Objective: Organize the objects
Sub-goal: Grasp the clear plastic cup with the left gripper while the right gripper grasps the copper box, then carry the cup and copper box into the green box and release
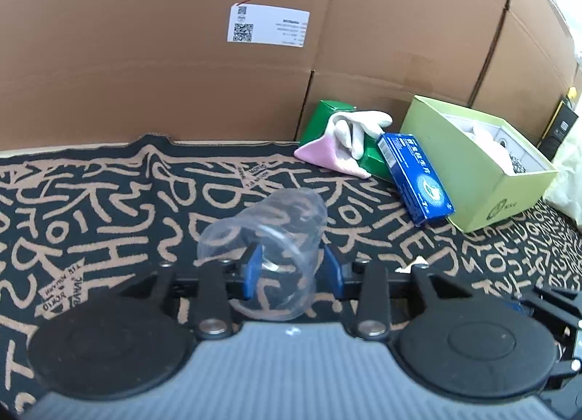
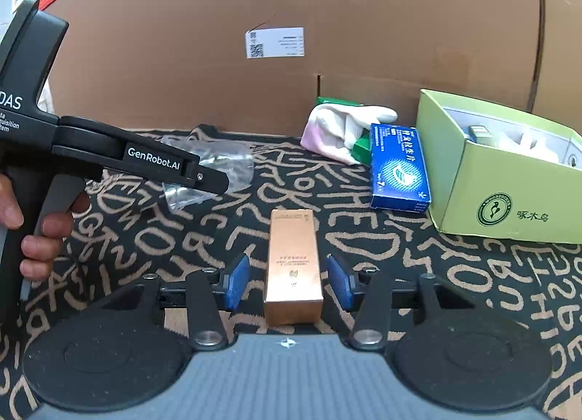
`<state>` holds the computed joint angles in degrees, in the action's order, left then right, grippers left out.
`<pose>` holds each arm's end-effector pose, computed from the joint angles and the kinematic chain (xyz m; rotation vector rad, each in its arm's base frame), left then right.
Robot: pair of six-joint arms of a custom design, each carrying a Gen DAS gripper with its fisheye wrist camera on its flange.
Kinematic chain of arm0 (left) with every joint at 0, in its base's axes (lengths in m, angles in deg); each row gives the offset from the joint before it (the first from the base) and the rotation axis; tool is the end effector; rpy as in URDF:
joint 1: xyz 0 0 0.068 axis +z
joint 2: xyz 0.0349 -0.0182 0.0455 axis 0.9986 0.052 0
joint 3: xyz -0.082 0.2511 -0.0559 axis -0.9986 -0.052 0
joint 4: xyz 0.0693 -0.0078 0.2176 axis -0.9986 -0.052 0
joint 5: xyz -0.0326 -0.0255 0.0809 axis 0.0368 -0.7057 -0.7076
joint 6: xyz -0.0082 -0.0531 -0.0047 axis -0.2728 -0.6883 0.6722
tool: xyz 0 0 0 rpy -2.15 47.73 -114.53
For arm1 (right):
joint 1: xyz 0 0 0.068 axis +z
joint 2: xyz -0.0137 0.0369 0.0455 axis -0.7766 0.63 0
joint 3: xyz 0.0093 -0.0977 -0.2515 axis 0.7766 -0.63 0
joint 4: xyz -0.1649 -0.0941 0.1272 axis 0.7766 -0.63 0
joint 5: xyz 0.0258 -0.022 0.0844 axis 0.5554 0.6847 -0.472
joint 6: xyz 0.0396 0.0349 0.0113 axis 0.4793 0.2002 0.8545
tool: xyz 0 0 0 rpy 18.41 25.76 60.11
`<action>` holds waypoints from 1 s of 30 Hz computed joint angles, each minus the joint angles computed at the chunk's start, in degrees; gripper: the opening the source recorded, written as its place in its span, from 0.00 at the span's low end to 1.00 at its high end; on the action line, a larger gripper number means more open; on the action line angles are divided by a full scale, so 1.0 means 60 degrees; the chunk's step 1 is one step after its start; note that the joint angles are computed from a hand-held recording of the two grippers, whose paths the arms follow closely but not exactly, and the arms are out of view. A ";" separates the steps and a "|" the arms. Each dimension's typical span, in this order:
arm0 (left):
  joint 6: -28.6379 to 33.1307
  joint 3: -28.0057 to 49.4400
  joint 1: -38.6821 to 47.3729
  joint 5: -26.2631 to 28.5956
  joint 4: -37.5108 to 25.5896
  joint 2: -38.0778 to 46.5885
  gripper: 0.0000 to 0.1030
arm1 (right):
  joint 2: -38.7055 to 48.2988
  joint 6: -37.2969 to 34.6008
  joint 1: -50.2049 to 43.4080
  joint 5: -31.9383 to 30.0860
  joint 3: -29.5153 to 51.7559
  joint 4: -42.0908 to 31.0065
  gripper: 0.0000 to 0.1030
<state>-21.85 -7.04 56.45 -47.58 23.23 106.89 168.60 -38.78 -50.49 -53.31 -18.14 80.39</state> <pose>0.2742 -0.1415 0.1999 -0.4400 2.1997 -0.0511 0.2721 0.0246 0.1555 -0.8850 2.0043 0.5092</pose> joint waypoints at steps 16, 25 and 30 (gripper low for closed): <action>-0.0387 0.0423 -0.0419 -0.0303 -0.0450 0.0407 0.06 | 0.0191 0.0483 -0.0035 -0.0085 0.0107 -0.0296 0.35; 0.0491 0.1534 -0.1226 -0.0490 -0.0553 0.0251 0.06 | -0.0401 0.0079 -0.1375 -0.1350 0.0518 -0.1298 0.35; 0.1391 0.3383 -0.1362 -0.0075 -0.0767 0.1071 0.06 | -0.0448 0.0223 -0.2337 -0.1822 0.1269 -0.1365 0.35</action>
